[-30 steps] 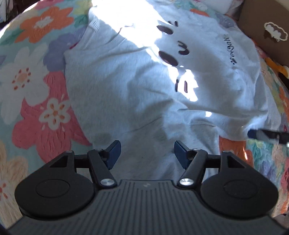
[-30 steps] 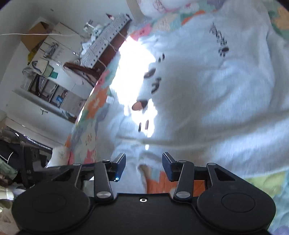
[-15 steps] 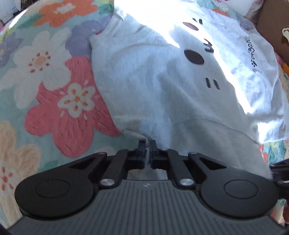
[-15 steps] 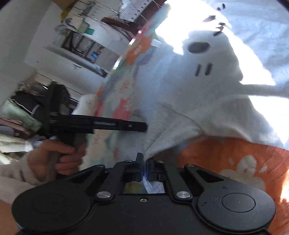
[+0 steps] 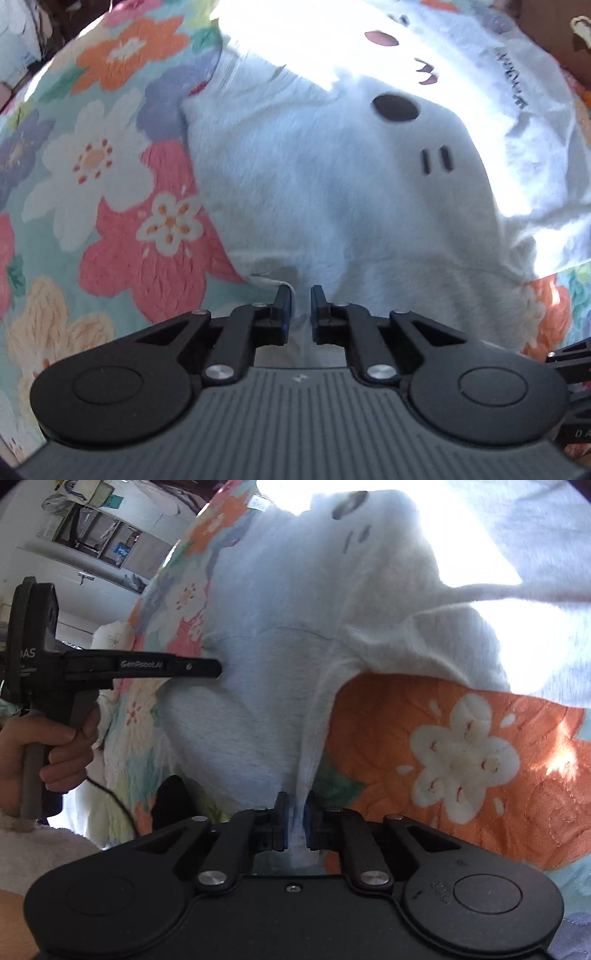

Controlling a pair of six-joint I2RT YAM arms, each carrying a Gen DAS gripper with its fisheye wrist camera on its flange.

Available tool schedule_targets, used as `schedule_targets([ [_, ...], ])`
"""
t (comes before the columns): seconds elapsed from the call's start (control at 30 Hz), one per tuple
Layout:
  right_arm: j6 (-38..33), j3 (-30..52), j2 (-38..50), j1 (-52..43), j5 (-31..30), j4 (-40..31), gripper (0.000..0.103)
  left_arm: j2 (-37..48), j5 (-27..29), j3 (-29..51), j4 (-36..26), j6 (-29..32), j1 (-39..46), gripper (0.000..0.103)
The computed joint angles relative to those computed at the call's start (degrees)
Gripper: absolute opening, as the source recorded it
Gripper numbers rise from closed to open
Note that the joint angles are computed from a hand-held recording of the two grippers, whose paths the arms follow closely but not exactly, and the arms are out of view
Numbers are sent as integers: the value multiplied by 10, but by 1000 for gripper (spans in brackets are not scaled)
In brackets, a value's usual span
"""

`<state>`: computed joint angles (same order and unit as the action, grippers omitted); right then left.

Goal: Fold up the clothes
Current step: 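Open both grippers and move them over the folded sweatshirt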

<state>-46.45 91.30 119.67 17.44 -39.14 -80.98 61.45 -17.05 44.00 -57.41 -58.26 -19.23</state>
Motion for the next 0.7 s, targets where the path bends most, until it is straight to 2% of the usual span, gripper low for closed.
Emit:
schedule_targets([
  [0.03, -12, 11, -3, -8, -7, -13, 33, 1, -21, 14, 11, 7, -16, 24],
  [0.1, -18, 29, -14, -28, -13, -16, 44, 21, -59, 39, 59, 39, -44, 47],
  [0.2, 3, 78, -19, -77, -18, -6, 51, 96, -67, 81, 149, 136, -58, 54],
  [0.23, 11, 104, -10, -100, -22, -11, 55, 137, -57, 105, 175, 166, -62, 55],
  [0.33, 43, 172, 24, -176, -29, -8, 58, 246, -16, 179, 240, 223, -78, 55],
  [0.53, 147, 272, 91, -296, -4, 58, 59, 459, 35, 366, 307, 309, -112, 55],
  [0.6, 242, 253, 103, -330, -30, 151, 61, 518, 52, 422, 322, 323, -114, 55],
  [0.63, 310, 219, 102, -338, -38, 219, 61, 548, 60, 455, 312, 327, -113, 55],
  [0.7, 403, 203, 124, -353, -53, 291, 61, 606, 89, 523, 289, 328, -110, 55],
])
